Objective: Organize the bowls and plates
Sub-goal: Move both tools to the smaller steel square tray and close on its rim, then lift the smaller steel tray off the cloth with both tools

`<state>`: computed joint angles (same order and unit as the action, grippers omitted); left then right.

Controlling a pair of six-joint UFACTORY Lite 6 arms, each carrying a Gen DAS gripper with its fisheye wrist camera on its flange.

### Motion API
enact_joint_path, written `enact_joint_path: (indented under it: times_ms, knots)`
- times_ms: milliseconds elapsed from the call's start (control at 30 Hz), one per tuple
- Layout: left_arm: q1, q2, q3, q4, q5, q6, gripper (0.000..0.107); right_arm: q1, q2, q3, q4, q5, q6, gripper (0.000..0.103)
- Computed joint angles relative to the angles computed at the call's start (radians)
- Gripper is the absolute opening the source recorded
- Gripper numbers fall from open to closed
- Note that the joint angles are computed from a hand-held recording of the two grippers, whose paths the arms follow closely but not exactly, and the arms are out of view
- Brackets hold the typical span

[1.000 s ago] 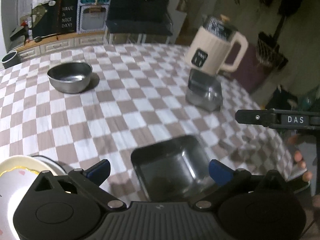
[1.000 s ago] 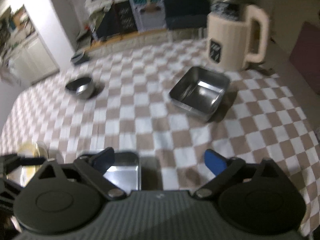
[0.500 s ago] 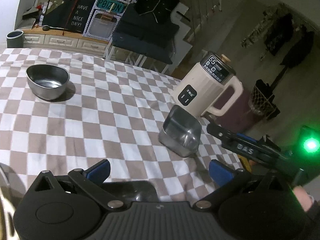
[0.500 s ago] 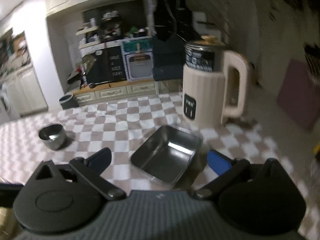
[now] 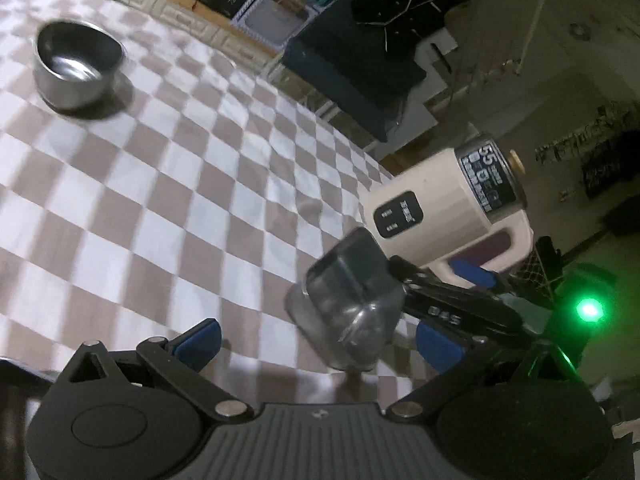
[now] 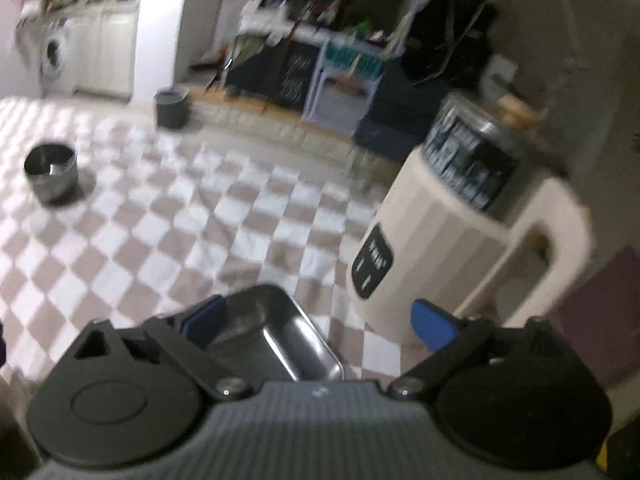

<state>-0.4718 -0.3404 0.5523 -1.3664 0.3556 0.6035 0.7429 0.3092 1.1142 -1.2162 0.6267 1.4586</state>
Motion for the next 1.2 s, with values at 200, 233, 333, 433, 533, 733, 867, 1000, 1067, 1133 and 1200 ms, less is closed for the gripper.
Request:
enact_joint_path:
  times_ms: [200,233,333,433,533,733,867,1000,1067,1133,1200]
  knots:
    - [-0.109,0.186,0.106,-0.068,-0.066,0.077,0.075,-0.112,0.036,-0.001,-0.008,-0.141,-0.091,0.076]
    - [-0.115,0.214,0.120,-0.094,-0.068,0.102,0.072,-0.136,0.043,0.004,0.002,-0.186,-0.117,0.069]
    - [-0.122,0.283,0.144,-0.198,-0.060,0.196,0.064,-0.175,0.076,0.036,0.157,-0.290,-0.297,0.055]
    - [-0.119,0.344,0.175,-0.245,-0.026,0.236,0.062,-0.185,0.133,0.083,0.312,-0.322,-0.484,0.044]
    - [-0.116,0.377,0.200,-0.235,-0.014,0.236,0.054,-0.184,0.151,0.103,0.296,-0.308,-0.452,0.034]
    - [-0.119,0.457,0.269,-0.168,-0.019,0.178,0.046,-0.194,0.086,0.055,0.450,-0.286,-0.561,0.017]
    - [-0.115,0.477,0.277,-0.148,-0.035,0.176,0.036,-0.179,0.029,-0.025,0.409,-0.289,-0.463,0.015]
    - [-0.098,0.482,0.272,-0.131,-0.034,0.199,0.022,-0.162,-0.047,-0.136,0.288,-0.306,-0.217,0.010]
    - [-0.104,0.476,0.284,-0.033,-0.043,0.139,0.021,-0.150,-0.062,-0.169,0.191,-0.312,-0.068,0.009]
    - [-0.111,0.456,0.280,0.020,-0.052,0.114,0.020,-0.112,-0.115,-0.230,0.136,-0.288,0.064,0.009]
    - [-0.104,0.420,0.265,0.062,-0.046,0.092,0.019,-0.081,-0.145,-0.254,0.117,-0.260,0.121,0.009]
